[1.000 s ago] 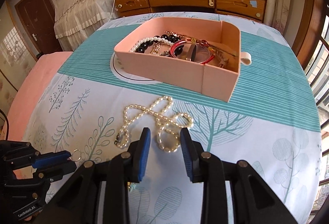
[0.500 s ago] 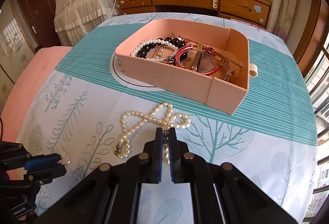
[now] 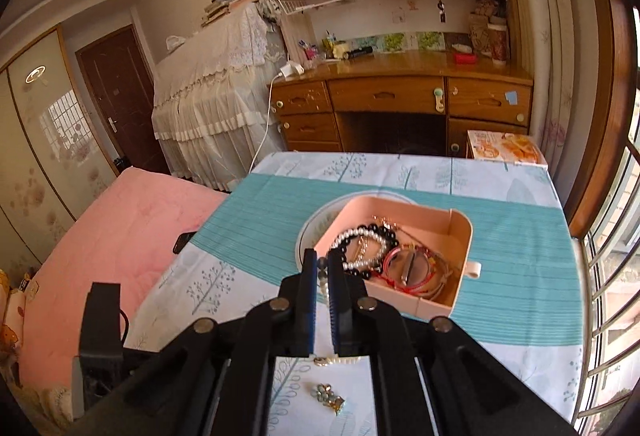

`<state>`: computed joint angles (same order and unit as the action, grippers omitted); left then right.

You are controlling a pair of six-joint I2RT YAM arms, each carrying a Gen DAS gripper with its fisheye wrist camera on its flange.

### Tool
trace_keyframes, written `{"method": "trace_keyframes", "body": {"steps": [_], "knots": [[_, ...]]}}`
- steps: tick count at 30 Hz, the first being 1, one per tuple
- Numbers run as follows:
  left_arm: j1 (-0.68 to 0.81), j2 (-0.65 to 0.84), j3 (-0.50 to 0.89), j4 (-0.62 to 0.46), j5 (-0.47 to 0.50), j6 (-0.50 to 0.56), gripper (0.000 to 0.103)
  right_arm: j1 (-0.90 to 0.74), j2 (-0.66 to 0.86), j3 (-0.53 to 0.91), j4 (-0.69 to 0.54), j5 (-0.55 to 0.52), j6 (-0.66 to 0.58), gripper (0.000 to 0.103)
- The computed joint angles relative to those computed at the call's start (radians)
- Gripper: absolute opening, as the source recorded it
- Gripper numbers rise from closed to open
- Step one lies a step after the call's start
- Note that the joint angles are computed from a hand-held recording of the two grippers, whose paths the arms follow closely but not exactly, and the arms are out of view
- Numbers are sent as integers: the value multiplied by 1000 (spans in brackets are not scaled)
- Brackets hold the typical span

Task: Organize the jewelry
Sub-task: 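Carry the ring with the left tool into the pink box while the right tool drops the necklace in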

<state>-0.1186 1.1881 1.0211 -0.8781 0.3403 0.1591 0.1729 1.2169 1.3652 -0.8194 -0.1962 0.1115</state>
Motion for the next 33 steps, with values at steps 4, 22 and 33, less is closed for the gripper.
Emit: {"method": "trace_keyframes", "body": {"steps": [4,22,33], "knots": [[7,-5,6,-2,3,0,8,6,24,93,0,25,11,5],[-14,238,447,-77,-103,-101,8,-85,251,507,-35,60,36,5],[-54,486,685,-42,19,-245,8,-97,287,462,-34,71,39,5]]}}
